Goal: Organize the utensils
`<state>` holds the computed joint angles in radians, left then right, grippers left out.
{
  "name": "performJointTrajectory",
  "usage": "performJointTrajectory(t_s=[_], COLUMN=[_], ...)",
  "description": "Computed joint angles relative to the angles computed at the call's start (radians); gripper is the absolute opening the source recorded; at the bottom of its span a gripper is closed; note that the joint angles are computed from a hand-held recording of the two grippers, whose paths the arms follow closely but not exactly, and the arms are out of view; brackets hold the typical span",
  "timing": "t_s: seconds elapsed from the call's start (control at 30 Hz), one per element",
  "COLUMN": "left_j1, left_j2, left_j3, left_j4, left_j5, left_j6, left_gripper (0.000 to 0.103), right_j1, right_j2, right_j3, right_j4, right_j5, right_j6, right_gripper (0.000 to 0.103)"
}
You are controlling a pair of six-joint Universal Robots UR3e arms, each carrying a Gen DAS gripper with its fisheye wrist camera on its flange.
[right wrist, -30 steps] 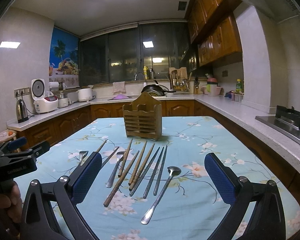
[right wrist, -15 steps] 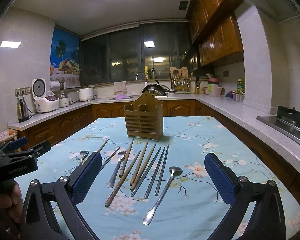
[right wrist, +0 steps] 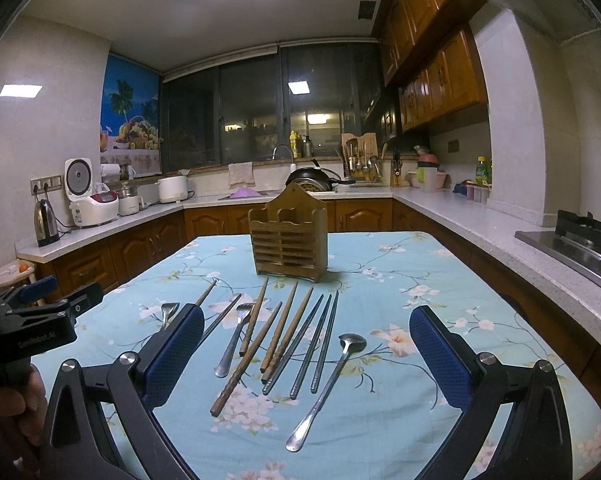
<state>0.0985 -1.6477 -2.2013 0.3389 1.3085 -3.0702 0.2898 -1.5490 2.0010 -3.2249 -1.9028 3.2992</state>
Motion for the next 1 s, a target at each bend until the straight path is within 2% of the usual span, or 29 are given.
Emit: performJointTrajectory(t_s=[0.1,0.27,0.73,0.83,1.0], left_j1=[0.018,0.022,-0.014,-0.018,-0.052], left_j2=[0.000,-0.019,-0.140,-0.183,-0.278], left_j3=[0.011,0.089,0.327,0.412,0.613], left_j4=[-0.023,-0.136,-0.298,-0.371,-0.591], left_j5=[-0.029,-0.034,0.002,-0.008,-0.019], left_j6=[-0.001,0.003,0.021,0.026,0.052], left_gripper=[0.102,0.102,0.102,0.102,0.101], right_j1=[0.001,-0.005,-0.159,-0.187,-0.241], right_j2=[0.000,0.006,0.046,0.082,0.137], right_j3=[0.001,-0.020,-0.165,-0.219,-0.297], right_j4=[-0.001,0.024,0.232,0.278,0.390], right_j5=[0.004,0.020,0.201,0.245,0.317], right_j6=[0.003,0.007,0.032,0.035,0.053], right_gripper=[0.103,0.103,0.103,0.103,0.102])
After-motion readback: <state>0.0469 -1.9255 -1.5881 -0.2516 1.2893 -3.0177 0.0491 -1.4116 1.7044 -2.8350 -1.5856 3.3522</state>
